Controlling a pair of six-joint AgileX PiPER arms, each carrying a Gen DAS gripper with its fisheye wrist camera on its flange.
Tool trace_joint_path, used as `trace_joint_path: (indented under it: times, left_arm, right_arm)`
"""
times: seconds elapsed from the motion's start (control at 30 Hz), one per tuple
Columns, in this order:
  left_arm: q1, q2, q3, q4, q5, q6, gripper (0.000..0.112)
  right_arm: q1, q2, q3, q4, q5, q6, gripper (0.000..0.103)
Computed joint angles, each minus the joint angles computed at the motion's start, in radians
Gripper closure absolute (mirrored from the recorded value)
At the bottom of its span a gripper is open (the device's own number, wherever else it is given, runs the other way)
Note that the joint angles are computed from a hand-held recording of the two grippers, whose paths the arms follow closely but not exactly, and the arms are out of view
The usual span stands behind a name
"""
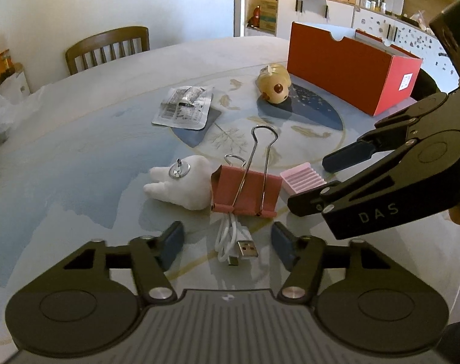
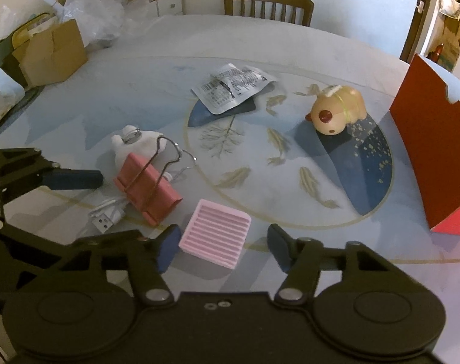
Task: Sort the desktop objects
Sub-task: 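Grasp the white USB cable with the left tool while the right tool grasps the pink comb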
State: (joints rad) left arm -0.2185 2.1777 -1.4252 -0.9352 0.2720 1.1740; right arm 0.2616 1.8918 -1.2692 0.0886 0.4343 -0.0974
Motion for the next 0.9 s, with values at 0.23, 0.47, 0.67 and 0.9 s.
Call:
trace_joint_path:
  times: [0.23,0.47,0.67,0.9]
  left_arm:
    - [-0.011,-0.01,0.001,0.082,-0.009,-0.097,0.089]
    - [-0.012,-0.004,-0.053,0.26,0.051,-0.316,0.096]
    - [0.004,-0.015,-0.096,0.316,0.142,-0.454,0.097]
    - [0.013,-0.05,-0.096,0.345,0.191,-0.551,0.097]
  right_arm:
    - [-0.01,-0.003,0.001,0.035,-0.005,-0.036,0.06]
    - [-0.031,-0.003,-0.008,0.116,0.011,-0.105,0.061]
    - [-0.07,-0.025,0.011,0.217,0.029,-0.202,0.061]
    - [-0.127,-0.07,0.04,0.341,0.07,-0.344,0.061]
